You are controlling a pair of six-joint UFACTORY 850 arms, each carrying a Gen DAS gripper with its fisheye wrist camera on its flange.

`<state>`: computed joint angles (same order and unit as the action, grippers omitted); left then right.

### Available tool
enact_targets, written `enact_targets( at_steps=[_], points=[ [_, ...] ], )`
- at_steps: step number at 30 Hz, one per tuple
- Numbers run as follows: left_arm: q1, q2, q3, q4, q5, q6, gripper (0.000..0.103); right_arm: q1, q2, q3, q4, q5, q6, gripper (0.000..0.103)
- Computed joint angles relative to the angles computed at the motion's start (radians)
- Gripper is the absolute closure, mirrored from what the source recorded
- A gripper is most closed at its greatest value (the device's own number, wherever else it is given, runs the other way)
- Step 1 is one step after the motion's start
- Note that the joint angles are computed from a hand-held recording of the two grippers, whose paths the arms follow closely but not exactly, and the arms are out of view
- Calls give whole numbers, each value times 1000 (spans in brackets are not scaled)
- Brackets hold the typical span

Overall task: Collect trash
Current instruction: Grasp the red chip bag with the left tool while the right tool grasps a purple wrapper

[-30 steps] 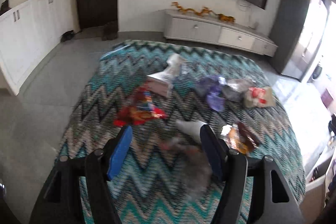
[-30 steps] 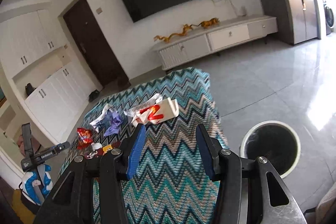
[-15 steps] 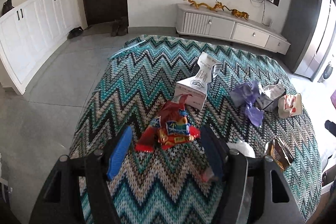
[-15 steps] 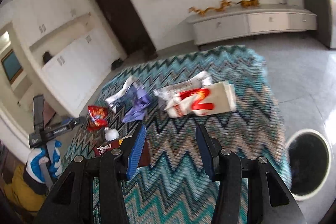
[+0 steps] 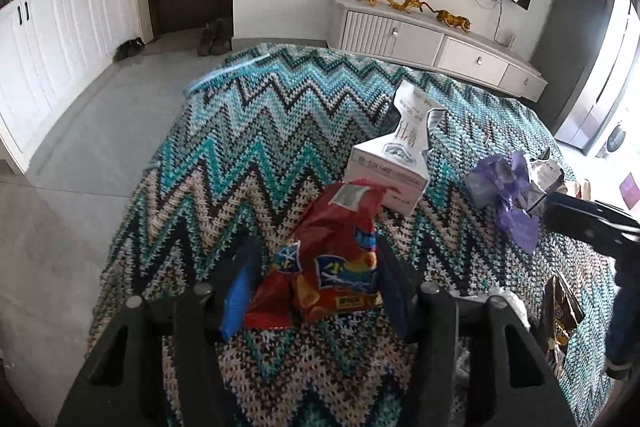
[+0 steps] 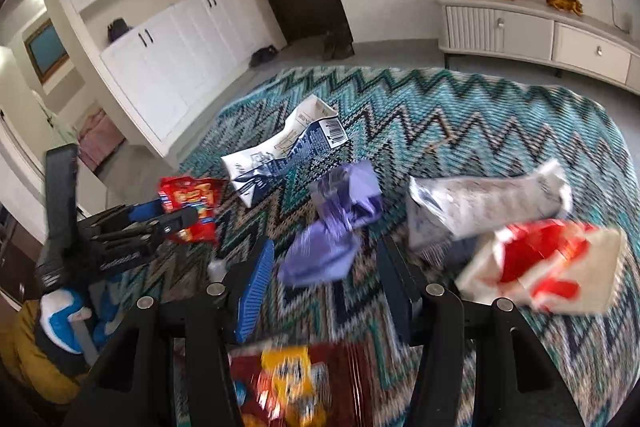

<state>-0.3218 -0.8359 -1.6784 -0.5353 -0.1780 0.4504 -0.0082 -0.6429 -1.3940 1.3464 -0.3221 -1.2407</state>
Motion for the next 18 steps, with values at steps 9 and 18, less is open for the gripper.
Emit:
enact_targets(
  at_steps=[9, 18],
  points=[
    [26, -22, 5, -516, -34, 494, 59, 5, -120, -168, -303, 29, 311, 48],
    [32, 7, 60, -820, -10, 773, 76, 14, -178, -238, -419, -13, 388, 61]
  ],
)
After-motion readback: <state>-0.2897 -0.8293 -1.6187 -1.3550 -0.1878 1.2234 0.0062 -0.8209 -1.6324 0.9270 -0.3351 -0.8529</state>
